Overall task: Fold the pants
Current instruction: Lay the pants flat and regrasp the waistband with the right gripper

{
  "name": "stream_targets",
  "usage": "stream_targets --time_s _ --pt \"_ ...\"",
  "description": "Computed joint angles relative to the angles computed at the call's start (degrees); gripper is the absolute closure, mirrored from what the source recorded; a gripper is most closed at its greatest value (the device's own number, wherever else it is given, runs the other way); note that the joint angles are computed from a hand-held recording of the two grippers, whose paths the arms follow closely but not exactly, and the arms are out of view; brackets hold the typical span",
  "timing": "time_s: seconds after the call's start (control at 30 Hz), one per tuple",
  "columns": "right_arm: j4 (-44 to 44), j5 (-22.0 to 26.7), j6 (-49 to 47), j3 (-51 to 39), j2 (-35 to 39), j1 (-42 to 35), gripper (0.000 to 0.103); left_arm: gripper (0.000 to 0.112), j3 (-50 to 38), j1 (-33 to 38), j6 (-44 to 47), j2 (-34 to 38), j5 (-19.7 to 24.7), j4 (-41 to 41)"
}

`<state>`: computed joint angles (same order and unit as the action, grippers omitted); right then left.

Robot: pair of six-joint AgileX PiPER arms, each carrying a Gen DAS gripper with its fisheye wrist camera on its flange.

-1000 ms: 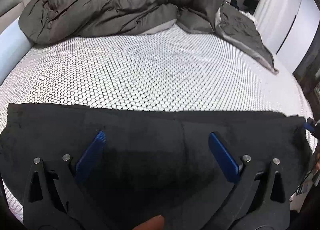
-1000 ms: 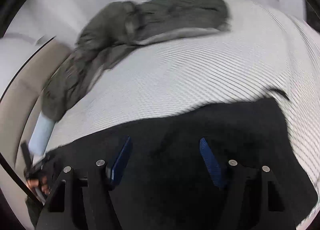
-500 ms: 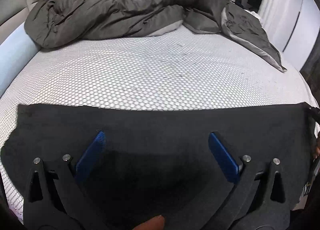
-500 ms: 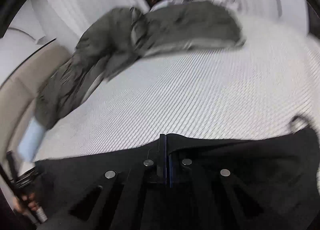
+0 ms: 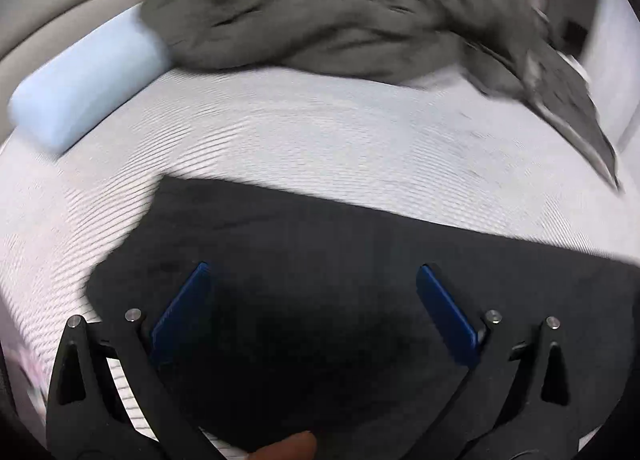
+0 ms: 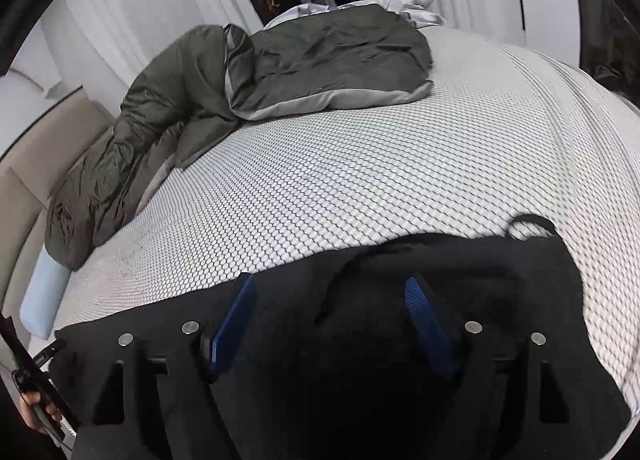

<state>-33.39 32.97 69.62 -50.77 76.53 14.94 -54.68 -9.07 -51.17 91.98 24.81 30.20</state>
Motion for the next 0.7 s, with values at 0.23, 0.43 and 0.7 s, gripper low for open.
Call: stream_targets --time_s 0.23,0.43,0.7 --pt "-5.64 5.12 8.26 9.04 -13.14 6.35 0.025 0.026 5.63 16.22 0.07 -1.6 0.06 1.16" --pt "-6.17 4.29 9.3 9.77 -14.0 5.65 0.025 0.059 3.27 20.84 12.19 5.82 -5.3 -4.67" --pt "-7.75 6.07 9.89 10.58 -15.81 7.15 0.025 0.065 0.21 22.28 4.19 7.89 -5.14 1.78"
